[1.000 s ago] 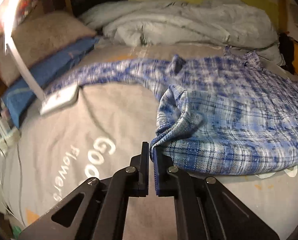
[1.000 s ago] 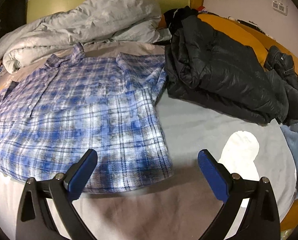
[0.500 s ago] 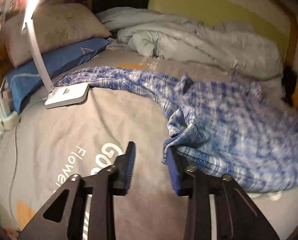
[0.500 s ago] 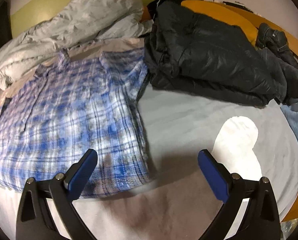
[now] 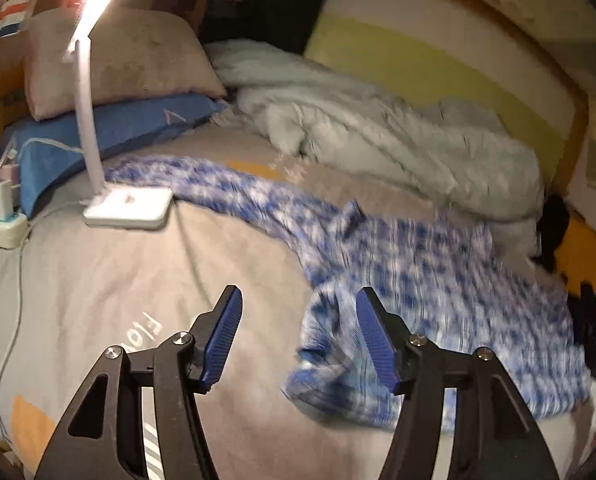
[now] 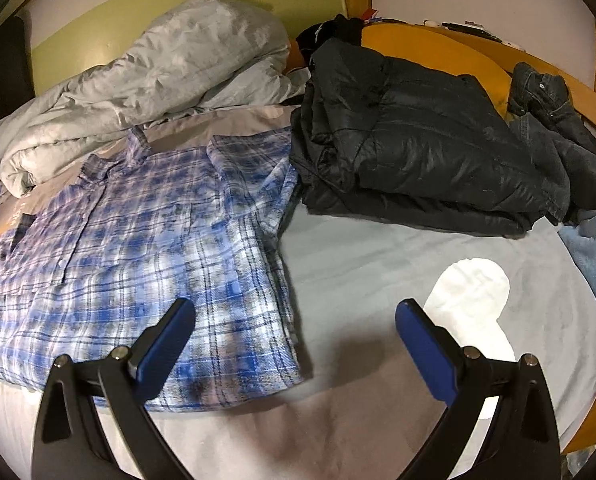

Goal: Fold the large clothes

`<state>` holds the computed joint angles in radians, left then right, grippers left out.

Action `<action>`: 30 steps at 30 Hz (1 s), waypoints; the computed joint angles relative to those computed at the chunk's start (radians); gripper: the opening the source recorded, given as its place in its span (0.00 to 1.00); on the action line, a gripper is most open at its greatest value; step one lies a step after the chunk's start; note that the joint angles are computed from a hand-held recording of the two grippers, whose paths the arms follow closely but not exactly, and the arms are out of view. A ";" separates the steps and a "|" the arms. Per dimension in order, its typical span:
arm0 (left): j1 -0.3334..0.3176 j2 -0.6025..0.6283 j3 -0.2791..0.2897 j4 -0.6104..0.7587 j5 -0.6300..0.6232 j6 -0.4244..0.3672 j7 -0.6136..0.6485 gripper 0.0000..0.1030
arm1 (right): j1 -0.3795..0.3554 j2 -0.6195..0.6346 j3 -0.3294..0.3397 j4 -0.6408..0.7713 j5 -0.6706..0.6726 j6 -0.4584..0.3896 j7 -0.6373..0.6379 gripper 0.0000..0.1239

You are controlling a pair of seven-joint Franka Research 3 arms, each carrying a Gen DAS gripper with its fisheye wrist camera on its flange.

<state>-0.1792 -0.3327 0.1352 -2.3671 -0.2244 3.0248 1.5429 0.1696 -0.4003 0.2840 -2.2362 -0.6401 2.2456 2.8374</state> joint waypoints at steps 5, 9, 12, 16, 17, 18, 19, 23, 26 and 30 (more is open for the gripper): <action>-0.178 0.082 0.154 0.137 -0.203 -0.193 0.261 0.57 | 0.004 0.026 0.002 0.017 -0.013 0.002 -0.013 0.81; -0.159 0.186 0.119 0.235 -0.209 -0.294 0.305 0.52 | 0.017 0.060 -0.007 0.040 -0.025 -0.012 -0.029 0.77; -0.116 0.245 0.070 0.278 -0.152 -0.300 0.283 0.01 | 0.028 0.063 -0.025 0.035 -0.008 0.000 -0.042 0.73; -0.023 0.276 -0.002 0.265 0.081 -0.145 0.049 0.01 | 0.030 0.070 -0.028 0.036 -0.005 -0.014 -0.049 0.71; -0.011 0.287 -0.009 0.280 0.032 -0.165 0.088 0.01 | 0.032 0.070 -0.031 0.035 -0.003 -0.015 -0.052 0.71; 0.007 0.298 -0.019 0.292 0.048 -0.192 0.065 0.01 | 0.033 0.069 -0.033 0.033 -0.001 -0.014 -0.054 0.71; 0.023 0.309 -0.030 0.298 0.066 -0.207 0.045 0.02 | 0.034 0.070 -0.033 0.034 -0.002 -0.014 -0.055 0.71; 0.078 0.323 -0.081 0.286 0.269 -0.205 -0.087 0.08 | 0.037 0.069 -0.026 0.040 -0.018 -0.026 -0.048 0.71; 0.111 0.292 -0.114 0.265 0.195 -0.215 -0.054 0.24 | 0.038 0.048 -0.026 0.025 -0.024 -0.012 -0.037 0.71; 0.125 0.182 -0.127 0.190 -0.100 -0.262 0.151 0.30 | 0.033 0.006 -0.028 -0.006 -0.002 0.017 -0.027 0.71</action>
